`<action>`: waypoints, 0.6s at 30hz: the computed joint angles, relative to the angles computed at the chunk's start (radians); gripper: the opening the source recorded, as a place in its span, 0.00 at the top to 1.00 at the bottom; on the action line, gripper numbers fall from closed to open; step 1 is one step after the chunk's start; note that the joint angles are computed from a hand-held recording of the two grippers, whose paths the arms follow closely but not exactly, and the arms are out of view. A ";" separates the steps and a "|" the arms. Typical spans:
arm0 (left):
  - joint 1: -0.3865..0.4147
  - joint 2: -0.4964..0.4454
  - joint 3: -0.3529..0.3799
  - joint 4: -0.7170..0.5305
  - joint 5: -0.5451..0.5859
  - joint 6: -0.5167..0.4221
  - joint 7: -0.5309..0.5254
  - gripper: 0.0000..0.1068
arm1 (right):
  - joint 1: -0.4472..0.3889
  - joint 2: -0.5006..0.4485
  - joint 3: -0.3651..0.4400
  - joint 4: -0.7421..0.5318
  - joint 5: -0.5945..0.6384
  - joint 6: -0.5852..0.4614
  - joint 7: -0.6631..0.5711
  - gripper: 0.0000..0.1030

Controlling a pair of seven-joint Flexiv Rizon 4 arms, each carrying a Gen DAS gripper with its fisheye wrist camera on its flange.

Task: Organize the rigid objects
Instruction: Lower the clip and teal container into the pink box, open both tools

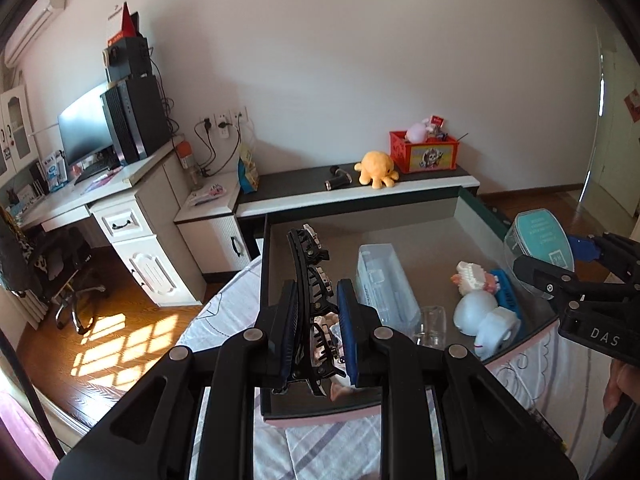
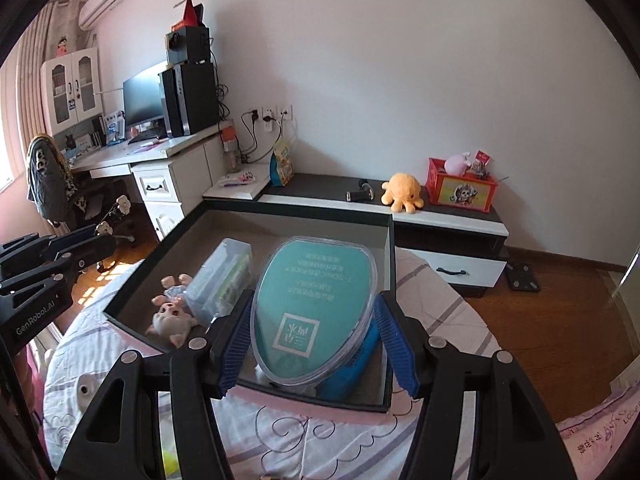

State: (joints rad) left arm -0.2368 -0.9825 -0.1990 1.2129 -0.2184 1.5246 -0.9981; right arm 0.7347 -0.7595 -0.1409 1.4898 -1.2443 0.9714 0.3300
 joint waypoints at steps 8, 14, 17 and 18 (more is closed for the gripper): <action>-0.078 -0.126 0.129 -0.223 0.016 -0.154 -0.080 0.80 | -0.055 -0.157 0.008 -0.168 0.189 0.119 -0.181 0.40; -0.044 -0.086 0.074 -0.144 0.040 -0.083 -0.075 0.66 | -0.002 -0.181 -0.055 -0.197 0.264 0.140 -0.227 0.33; -0.001 -0.026 0.004 -0.022 0.048 0.023 -0.041 0.35 | 0.037 -0.152 -0.098 -0.160 0.254 0.149 -0.182 0.22; 0.014 -0.006 -0.020 0.020 0.053 0.067 -0.032 0.32 | 0.053 -0.138 -0.113 -0.143 0.237 0.147 -0.162 0.22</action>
